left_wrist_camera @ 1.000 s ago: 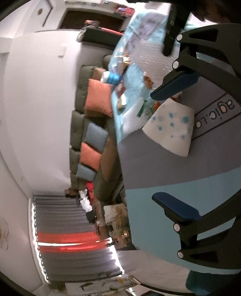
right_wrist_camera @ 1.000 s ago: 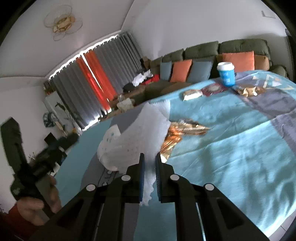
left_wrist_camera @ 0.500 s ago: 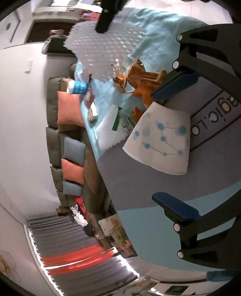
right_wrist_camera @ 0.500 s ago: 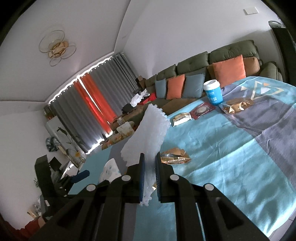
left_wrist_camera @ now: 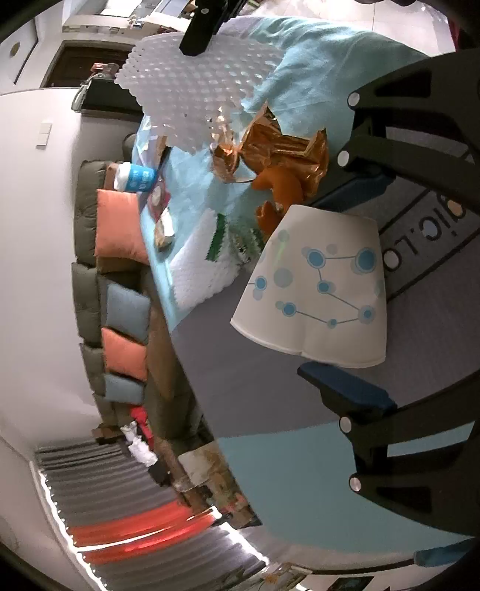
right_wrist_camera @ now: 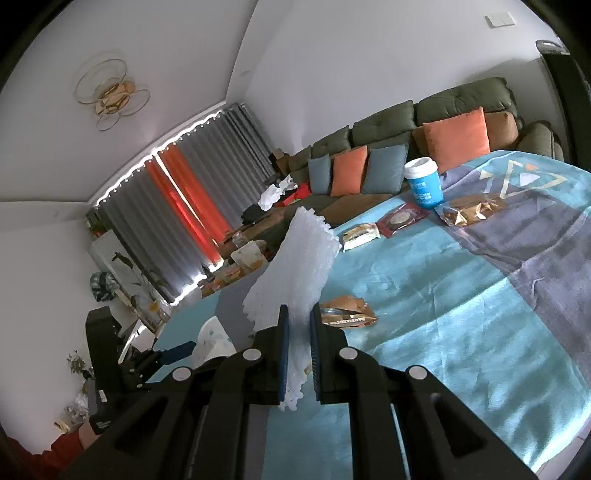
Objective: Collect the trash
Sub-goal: 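Grasp the foam net with the right tool while the left tool grasps the blue-dotted paper cup, then carry the foam net and paper cup with both tools over the green bin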
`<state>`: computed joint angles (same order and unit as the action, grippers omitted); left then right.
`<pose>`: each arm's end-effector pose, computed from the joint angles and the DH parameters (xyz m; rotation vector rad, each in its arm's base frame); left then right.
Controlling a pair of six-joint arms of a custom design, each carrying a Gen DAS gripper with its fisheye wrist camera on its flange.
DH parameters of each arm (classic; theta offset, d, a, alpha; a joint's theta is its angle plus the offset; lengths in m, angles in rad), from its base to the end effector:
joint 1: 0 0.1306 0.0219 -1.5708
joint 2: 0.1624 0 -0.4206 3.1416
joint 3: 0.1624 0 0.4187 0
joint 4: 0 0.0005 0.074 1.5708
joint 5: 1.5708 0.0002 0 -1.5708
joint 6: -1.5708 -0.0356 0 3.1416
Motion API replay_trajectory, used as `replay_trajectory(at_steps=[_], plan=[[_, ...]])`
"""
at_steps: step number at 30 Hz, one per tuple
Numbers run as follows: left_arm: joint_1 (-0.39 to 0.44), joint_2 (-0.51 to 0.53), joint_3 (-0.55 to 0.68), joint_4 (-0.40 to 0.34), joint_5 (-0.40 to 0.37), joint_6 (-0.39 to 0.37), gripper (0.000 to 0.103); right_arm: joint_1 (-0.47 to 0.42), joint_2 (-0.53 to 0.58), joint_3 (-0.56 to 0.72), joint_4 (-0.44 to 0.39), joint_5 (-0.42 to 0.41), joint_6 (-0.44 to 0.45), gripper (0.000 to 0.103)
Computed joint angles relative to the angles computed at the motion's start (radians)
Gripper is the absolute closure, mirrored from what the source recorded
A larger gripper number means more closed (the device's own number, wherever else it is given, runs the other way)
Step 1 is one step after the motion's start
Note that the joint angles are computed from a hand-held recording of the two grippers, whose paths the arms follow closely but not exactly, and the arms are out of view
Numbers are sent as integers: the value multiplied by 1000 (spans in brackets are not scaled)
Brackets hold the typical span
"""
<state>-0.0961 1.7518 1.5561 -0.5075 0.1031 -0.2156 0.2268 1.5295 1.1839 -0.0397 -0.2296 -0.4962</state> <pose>0.6541 -0.0672 0.3743 0.4059 2.2335 -0.0541 0.5510 0.1350 0.3653 0.1150 2.0081 0.6940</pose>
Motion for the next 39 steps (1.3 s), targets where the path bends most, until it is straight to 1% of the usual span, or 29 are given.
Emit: replay_trajectory(at_steps=[2, 6, 11, 16, 21, 29, 32, 36, 39], plan=[[6, -19, -21, 28, 4, 16, 26, 2, 2, 3, 2, 2, 3, 94], [31, -68, -65, 62, 21, 81, 27, 15, 1, 13, 7, 0, 22, 94], [71, -164, -147, 124, 27, 155, 26, 44, 3, 34, 15, -20, 53, 94], [114, -252, -223, 176, -7, 196, 26, 90, 31, 83, 1, -65, 99, 94], [173, -333, -290, 207, -42, 228, 26, 149, 73, 149, -30, -105, 165, 94], [282, -435, -377, 227, -83, 250, 26, 248, 155, 274, -101, -155, 267, 94], [338, -465, -402, 227, -89, 263, 26, 281, 185, 325, -130, -173, 307, 94], [416, -493, -425, 221, -98, 276, 26, 329, 234, 411, -192, -193, 365, 94], [480, -511, -441, 211, -106, 284, 26, 354, 263, 460, -223, -213, 388, 94]])
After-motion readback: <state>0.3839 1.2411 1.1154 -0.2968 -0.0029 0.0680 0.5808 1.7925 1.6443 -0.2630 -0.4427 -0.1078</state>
